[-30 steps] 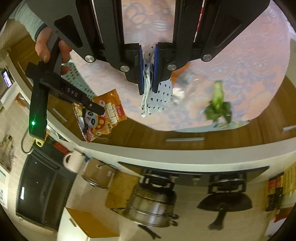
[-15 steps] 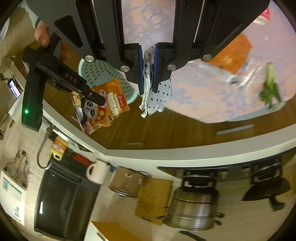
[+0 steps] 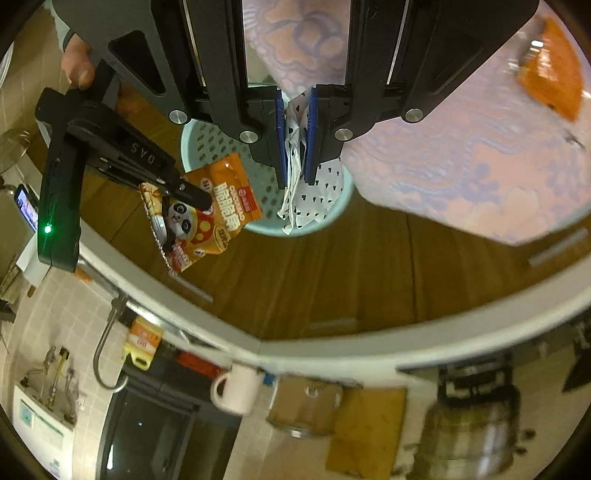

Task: Collect trash
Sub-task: 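Carry both items over the blue basket and open both tools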

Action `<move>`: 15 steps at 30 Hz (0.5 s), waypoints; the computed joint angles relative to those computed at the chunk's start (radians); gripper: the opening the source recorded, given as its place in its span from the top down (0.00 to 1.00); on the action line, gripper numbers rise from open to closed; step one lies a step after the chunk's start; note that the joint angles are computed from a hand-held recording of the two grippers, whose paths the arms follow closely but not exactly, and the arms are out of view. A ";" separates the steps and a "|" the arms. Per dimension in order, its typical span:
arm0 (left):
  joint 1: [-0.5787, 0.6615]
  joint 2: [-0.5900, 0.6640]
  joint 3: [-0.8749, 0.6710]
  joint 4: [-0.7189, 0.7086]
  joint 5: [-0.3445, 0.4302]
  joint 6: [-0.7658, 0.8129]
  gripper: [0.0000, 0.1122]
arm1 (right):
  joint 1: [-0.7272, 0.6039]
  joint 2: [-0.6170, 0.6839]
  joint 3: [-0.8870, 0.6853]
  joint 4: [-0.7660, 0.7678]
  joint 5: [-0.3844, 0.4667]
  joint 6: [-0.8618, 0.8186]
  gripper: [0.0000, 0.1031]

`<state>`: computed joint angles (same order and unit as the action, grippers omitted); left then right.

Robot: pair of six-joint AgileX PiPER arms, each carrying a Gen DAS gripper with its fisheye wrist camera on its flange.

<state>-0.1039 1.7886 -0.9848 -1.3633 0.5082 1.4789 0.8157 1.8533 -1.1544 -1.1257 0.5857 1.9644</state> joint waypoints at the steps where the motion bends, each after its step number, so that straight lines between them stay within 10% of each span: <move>1: -0.014 0.025 -0.012 0.004 -0.005 -0.011 0.93 | -0.012 -0.001 0.021 -0.007 -0.017 0.019 0.94; 8: -0.092 0.148 -0.063 -0.015 -0.036 -0.029 0.90 | -0.076 0.033 0.102 -0.021 -0.126 0.097 0.92; 11: -0.101 0.160 -0.057 -0.055 -0.049 -0.006 0.56 | -0.100 0.042 0.112 0.002 -0.163 0.075 0.80; 15: -0.105 0.148 -0.032 -0.127 -0.063 0.051 0.51 | -0.095 0.042 0.130 -0.006 -0.150 0.082 0.68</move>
<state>-0.2086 1.9366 -1.0170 -1.4901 0.4452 1.5303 0.7208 1.8951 -1.0242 -1.1317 0.4361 2.0466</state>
